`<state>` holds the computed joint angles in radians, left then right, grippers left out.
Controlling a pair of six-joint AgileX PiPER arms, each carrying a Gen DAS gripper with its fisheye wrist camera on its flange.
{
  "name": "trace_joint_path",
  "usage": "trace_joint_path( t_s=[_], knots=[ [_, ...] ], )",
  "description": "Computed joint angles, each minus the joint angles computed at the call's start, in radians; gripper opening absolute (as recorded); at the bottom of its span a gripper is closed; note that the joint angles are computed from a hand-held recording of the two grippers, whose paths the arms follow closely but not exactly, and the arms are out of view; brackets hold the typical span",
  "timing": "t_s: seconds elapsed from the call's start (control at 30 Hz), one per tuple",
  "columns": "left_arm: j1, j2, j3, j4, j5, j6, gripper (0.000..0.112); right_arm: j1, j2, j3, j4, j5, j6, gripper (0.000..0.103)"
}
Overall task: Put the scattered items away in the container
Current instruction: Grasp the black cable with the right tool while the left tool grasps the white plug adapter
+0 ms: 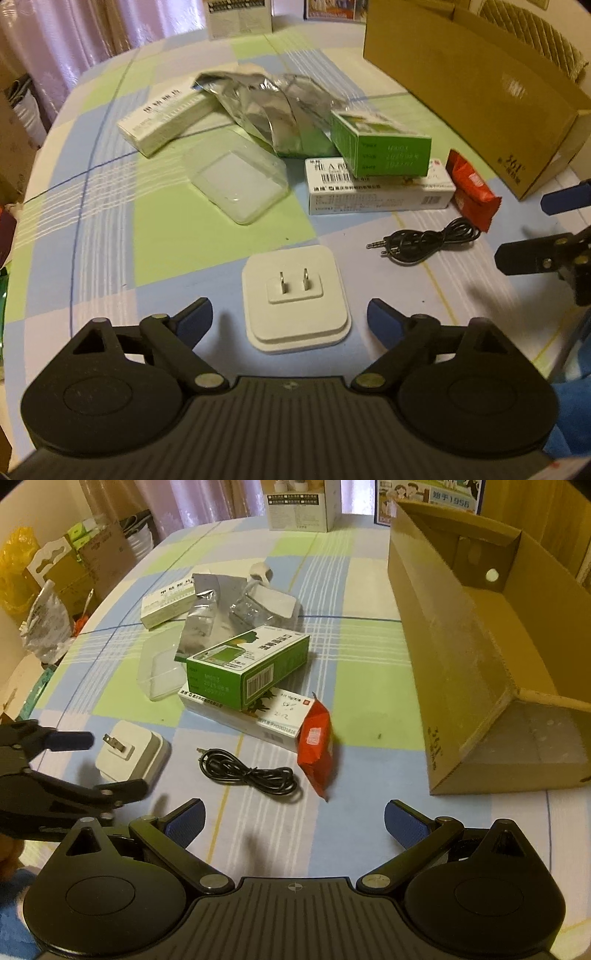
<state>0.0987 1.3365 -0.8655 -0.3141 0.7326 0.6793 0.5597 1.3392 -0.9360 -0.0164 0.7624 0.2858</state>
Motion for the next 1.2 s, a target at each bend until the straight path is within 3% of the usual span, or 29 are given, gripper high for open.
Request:
trace_joint_path(
  t_s=[0.13,0.2,0.27,0.37,0.53,0.63,0.7,0.9,0.97,1.03,1.07,1.2],
  knots=[
    [-0.005,0.036,-0.014,0.012,0.000,-0.011,0.065,-0.012,0.030,-0.015,0.025,-0.009,-0.038,0.101],
    [0.005,0.044,-0.017,-0.004,0.003,0.005,0.061,-0.021,0.039,-0.018,0.050,-0.015,-0.072,0.101],
    [0.004,0.042,-0.015,0.010,-0.005,-0.001,0.061,-0.030,0.042,-0.021,0.088,-0.018,-0.125,0.100],
    [0.013,0.032,-0.008,0.002,-0.010,0.019,0.061,-0.038,0.046,-0.032,0.147,-0.012,-0.227,0.090],
    [0.041,0.021,0.003,-0.049,-0.011,0.078,0.061,-0.061,0.101,-0.069,0.300,0.013,-0.499,0.087],
    [0.049,0.020,0.009,-0.057,-0.018,0.094,0.061,-0.039,0.147,-0.102,0.265,0.003,-0.575,0.081],
    [0.054,0.022,0.010,-0.060,-0.022,0.100,0.061,-0.016,0.188,-0.132,0.206,0.002,-0.579,0.065],
    [0.070,0.034,0.008,-0.087,-0.022,0.128,0.061,-0.003,0.295,-0.191,0.185,0.024,-0.696,0.042],
    [0.072,0.037,0.009,-0.095,-0.021,0.137,0.061,-0.016,0.310,-0.197,0.216,0.022,-0.722,0.040],
    [0.073,0.036,0.012,-0.102,-0.024,0.143,0.061,-0.022,0.311,-0.199,0.215,0.023,-0.701,0.028],
    [0.075,0.034,0.013,-0.105,-0.024,0.147,0.061,-0.020,0.306,-0.198,0.205,0.028,-0.684,0.014],
    [0.080,0.031,0.009,-0.124,-0.011,0.165,0.072,-0.039,0.302,-0.213,0.264,0.111,-0.688,0.012]
  ],
)
